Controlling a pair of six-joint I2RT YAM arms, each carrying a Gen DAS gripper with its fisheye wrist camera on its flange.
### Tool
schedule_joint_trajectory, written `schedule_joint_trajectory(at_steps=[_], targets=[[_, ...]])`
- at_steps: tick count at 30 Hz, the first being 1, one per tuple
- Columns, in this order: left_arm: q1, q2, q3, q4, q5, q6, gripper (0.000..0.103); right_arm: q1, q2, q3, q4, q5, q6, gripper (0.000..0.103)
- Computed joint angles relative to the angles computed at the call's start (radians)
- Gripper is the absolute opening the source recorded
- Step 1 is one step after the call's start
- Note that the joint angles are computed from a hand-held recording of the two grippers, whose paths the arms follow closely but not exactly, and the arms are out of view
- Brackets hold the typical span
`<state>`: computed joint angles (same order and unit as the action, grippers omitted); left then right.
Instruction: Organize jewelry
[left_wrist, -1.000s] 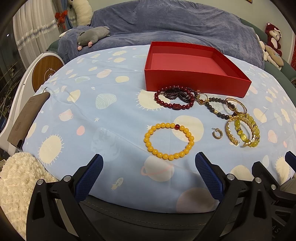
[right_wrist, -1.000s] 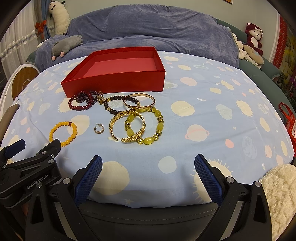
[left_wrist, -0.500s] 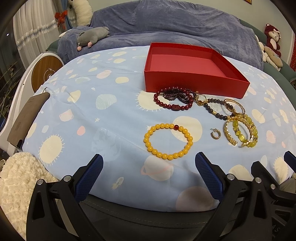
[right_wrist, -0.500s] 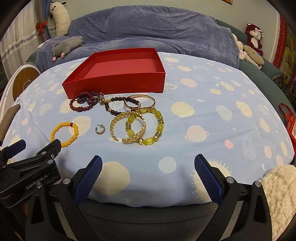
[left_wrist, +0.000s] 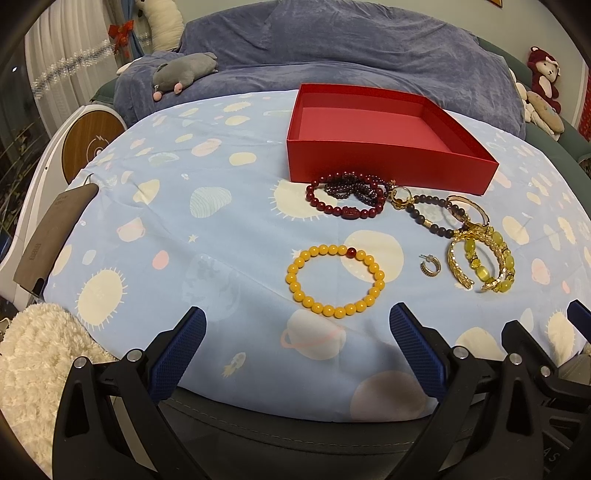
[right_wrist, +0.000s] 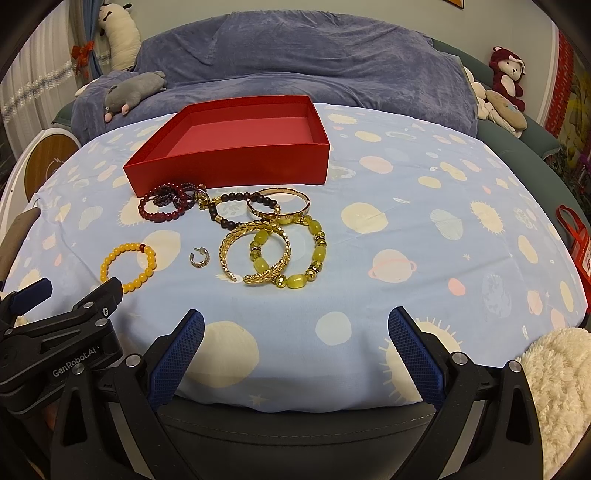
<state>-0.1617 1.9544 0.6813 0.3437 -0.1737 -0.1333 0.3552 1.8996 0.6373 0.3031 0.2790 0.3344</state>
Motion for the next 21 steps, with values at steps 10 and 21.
schedule_joint_trajectory(at_steps=[10,21], targets=[[0.004,0.005,0.014,-0.03,0.03,0.001,0.095,-0.003,-0.029,-0.006,-0.011,-0.027,0.002,0.096],[0.086,0.05,0.096,-0.11,0.101,-0.066,0.096,-0.031,-0.021,0.003,0.002,-0.055,-0.005,0.096]])
